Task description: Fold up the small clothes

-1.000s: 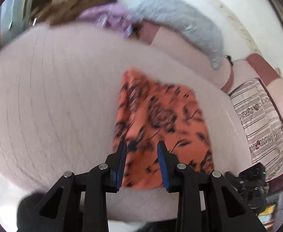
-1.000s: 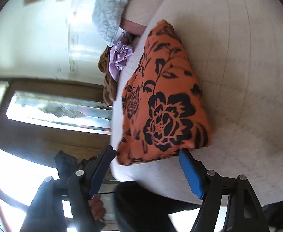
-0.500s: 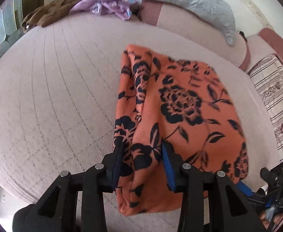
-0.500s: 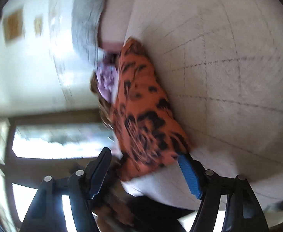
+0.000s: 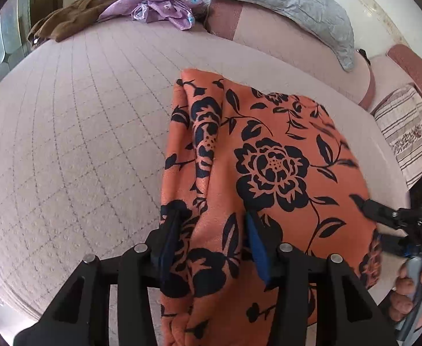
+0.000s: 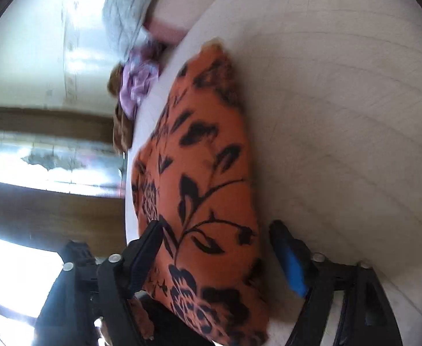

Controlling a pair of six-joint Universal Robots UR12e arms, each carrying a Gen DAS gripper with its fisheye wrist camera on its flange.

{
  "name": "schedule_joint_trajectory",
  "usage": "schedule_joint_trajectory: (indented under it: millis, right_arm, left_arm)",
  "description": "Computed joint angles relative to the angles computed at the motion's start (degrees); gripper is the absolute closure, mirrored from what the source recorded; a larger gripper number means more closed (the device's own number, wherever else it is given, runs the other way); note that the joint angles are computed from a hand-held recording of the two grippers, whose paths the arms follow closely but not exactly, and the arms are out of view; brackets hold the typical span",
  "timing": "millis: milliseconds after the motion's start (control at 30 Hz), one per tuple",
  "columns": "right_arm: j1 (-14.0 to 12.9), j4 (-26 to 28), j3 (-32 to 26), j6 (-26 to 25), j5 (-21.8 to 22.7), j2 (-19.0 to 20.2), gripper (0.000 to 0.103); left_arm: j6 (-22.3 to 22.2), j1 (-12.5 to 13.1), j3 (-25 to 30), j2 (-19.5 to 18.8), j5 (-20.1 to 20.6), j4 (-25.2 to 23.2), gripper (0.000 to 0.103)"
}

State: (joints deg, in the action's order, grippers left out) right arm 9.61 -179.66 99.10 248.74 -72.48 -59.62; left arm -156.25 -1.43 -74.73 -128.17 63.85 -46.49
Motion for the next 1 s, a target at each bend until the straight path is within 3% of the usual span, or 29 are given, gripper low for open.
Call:
schedule_joint_trajectory:
  millis: [33, 67, 133, 200, 267, 367, 433, 500, 667, 1000]
  right_arm:
    - [0.6, 3.6, -1.2, -4.0, -2.2, -0.5, 0.042]
    - [1.3, 5.6, -1.9, -6.7, -4.5, -1.1, 0.053]
    - [2.3, 10.3, -2.8, -9.2, -8.4, -1.8, 0.056]
    - [2.5, 13.6, -2.9, -10.6, -9.0, -1.1, 0.057]
    - [2.1, 10.1, -1.5, -8.5, -8.1, -1.1, 0.056]
    - [2.3, 11.2, -2.0, -8.4, -9.0, -1.0, 0.056]
    - [2.1, 9.6, -1.6, -6.8, -8.2, -0.7, 0.054]
    - [1.8, 6.9, -0.5, -5.2, -6.9, -0.7, 0.049]
    - [2.4, 6.5, -0.8, -2.8, -7.0, -1.2, 0.035]
    - [3.0, 4.0, 2.3, -1.4, -6.9, -2.8, 0.034]
  left_arm:
    - [0.3, 0.1, -0.1, 0.0, -0.2, 0.1, 0.054]
    - [0.6, 0.2, -0.4, 0.2, -0.6, 0.3, 0.053]
    - [1.0, 0.2, -0.6, 0.4, -0.7, 0.4, 0.053]
    - [0.5, -0.1, -1.2, 1.0, 0.5, 1.2, 0.054]
    - [0.4, 0.1, -2.7, 2.4, -1.3, 3.7, 0.055]
    - [0.3, 0.8, -5.4, 4.0, -5.8, 7.1, 0.052]
    - [1.5, 0.1, -5.1, 3.6, -2.7, 5.4, 0.051]
    - [2.0, -0.5, -4.9, 2.5, 1.1, 5.4, 0.042]
    - [1.6, 0.0, -5.2, 2.6, -0.5, 5.4, 0.042]
    - [2.2, -0.1, -5.5, 2.5, -0.7, 6.1, 0.041]
